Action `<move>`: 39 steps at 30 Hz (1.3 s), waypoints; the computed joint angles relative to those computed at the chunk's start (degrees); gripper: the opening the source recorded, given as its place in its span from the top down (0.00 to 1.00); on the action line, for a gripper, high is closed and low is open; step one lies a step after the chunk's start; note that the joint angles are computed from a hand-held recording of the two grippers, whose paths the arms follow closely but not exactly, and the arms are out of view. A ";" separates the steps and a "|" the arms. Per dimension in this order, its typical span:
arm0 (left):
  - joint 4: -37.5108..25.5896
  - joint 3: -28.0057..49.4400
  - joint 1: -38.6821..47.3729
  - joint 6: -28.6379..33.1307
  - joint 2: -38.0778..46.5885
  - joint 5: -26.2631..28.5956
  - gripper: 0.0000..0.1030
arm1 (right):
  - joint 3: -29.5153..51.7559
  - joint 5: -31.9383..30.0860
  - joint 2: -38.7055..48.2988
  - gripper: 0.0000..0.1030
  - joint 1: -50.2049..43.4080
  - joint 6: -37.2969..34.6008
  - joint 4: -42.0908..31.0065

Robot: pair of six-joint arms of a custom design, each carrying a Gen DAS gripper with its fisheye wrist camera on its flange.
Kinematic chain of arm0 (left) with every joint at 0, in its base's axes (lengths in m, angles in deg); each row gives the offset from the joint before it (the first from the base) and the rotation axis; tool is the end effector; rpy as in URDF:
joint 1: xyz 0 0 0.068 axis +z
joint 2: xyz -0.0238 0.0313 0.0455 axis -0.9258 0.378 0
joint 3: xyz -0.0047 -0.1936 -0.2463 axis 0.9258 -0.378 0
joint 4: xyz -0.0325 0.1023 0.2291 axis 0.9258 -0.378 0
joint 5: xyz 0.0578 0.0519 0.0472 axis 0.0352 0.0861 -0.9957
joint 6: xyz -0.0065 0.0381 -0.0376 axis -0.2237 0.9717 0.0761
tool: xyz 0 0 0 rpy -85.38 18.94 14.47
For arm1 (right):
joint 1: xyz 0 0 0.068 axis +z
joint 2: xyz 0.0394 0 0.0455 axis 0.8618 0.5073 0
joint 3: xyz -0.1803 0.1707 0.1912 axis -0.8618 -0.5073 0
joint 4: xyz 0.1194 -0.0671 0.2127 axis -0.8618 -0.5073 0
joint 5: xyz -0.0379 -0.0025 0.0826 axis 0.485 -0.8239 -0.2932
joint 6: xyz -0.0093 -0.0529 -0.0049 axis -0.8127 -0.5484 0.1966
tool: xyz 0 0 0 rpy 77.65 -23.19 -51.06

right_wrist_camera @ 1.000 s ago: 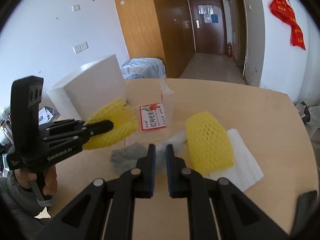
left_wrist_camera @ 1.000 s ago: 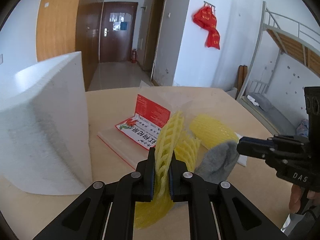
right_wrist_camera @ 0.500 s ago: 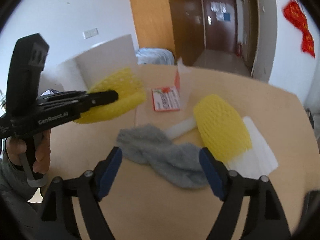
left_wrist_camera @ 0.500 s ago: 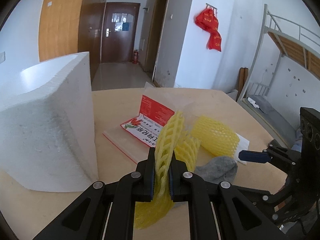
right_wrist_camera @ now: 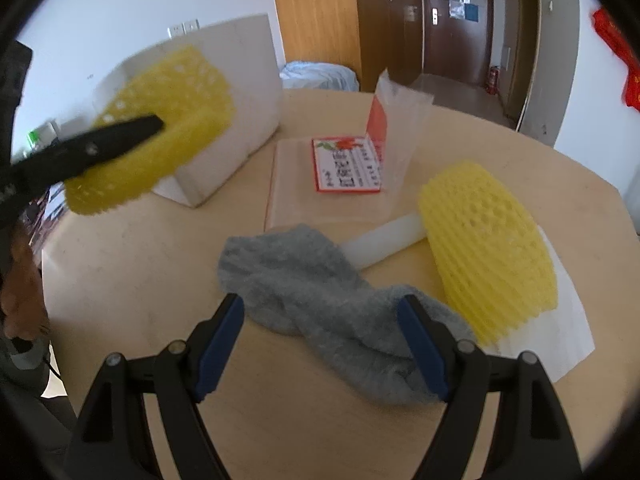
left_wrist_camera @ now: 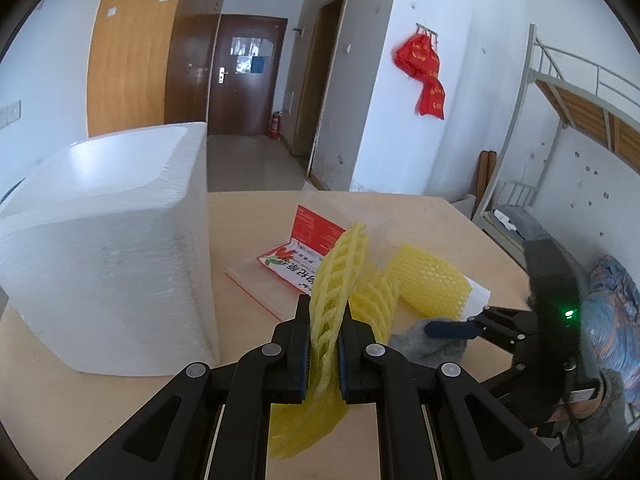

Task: Organize soft objects
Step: 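Grasp the grey sock with the right gripper and lift it, then carry the yellow net and grey sock toward the white foam box with both grippers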

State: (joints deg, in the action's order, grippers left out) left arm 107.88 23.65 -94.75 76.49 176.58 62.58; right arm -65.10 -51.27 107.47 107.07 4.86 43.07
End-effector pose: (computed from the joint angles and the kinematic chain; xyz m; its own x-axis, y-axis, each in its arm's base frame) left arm 0.2581 -0.1499 0.0612 -0.4561 0.3800 -0.8047 0.7957 0.5791 -0.1775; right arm 0.1754 0.1681 -0.0307 -0.7439 0.1366 -0.6542 0.0638 0.9889 0.1339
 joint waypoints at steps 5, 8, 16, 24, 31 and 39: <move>1.02 -1.21 1.08 -0.05 -0.55 0.74 0.89 | 2.91 -1.05 -0.29 0.21 -1.18 -0.23 -5.06; 1.90 -1.98 1.89 -0.14 -0.60 1.31 0.89 | 5.10 0.19 -0.75 0.26 -1.08 0.13 -9.60; 3.14 -3.19 2.93 -1.01 -1.17 1.50 0.89 | 6.29 2.55 -2.21 0.65 0.26 1.60 -15.35; 5.01 -5.01 3.42 -1.19 -2.12 1.61 0.89 | 2.46 6.22 -6.03 0.89 4.90 5.15 -13.32; 7.49 -7.38 5.14 -0.97 -2.78 3.22 0.89 | 1.10 14.13 -14.34 0.89 11.97 9.68 -21.44; 7.19 -9.27 5.89 -1.16 -5.18 3.43 0.89 | 1.84 16.01 -14.27 0.89 13.92 11.27 -22.26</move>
State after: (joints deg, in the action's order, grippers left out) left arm 115.08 14.39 -88.86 75.32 171.40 66.01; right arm -63.27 -35.26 93.19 120.99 16.12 20.81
